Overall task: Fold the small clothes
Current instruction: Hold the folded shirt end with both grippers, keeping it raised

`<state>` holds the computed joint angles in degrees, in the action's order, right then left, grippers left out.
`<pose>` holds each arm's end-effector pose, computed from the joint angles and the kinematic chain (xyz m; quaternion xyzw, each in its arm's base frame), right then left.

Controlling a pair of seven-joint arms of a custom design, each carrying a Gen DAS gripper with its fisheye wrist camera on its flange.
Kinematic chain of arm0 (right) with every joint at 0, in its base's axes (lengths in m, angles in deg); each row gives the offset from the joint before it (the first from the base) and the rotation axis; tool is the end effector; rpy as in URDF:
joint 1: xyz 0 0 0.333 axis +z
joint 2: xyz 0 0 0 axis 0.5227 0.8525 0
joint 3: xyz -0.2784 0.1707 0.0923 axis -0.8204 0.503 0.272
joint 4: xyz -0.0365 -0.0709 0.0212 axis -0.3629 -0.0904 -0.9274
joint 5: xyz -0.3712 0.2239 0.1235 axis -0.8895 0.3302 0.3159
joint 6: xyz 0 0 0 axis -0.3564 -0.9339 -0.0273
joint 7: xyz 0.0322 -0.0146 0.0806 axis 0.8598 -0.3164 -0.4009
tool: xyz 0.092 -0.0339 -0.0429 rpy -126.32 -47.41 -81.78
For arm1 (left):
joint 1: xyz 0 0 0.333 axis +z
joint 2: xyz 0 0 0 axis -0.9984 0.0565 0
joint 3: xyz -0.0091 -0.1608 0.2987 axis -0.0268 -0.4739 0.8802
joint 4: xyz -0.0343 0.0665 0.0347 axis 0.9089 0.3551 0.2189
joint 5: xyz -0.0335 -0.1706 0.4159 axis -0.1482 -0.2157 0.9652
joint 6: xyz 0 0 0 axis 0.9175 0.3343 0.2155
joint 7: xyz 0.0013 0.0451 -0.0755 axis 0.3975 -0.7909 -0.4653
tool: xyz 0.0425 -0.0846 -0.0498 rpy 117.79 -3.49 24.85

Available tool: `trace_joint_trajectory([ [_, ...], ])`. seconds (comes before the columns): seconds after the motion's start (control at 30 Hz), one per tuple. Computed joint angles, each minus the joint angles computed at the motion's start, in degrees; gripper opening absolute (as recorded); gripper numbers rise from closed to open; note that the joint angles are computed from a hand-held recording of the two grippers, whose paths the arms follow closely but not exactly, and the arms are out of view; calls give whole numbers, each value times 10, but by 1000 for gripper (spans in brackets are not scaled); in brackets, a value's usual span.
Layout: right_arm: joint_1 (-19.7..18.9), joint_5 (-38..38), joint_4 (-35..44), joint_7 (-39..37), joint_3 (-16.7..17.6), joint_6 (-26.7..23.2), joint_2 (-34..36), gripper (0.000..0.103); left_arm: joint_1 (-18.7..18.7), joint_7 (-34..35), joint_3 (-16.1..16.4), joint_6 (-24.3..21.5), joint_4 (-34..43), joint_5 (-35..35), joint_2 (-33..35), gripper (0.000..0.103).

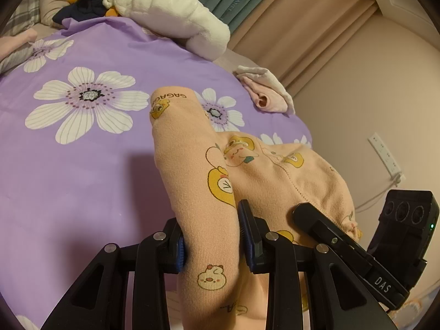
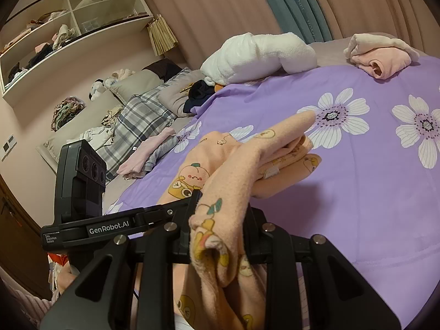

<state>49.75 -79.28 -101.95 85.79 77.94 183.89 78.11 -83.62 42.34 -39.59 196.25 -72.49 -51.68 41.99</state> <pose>0.6250 0.2520 0.5669 -0.5738 0.6376 -0.1783 0.4821 0.7242 -0.1263 0.5755 0.5324 -0.7095 0.4530 0.0890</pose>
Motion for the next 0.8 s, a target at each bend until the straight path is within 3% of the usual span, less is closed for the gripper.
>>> trace_joint_trajectory([
  [0.8, 0, 1, 23, -3, -1, -5, 19, 26, 2, -2, -1, 0, 6, 6, 6, 30],
])
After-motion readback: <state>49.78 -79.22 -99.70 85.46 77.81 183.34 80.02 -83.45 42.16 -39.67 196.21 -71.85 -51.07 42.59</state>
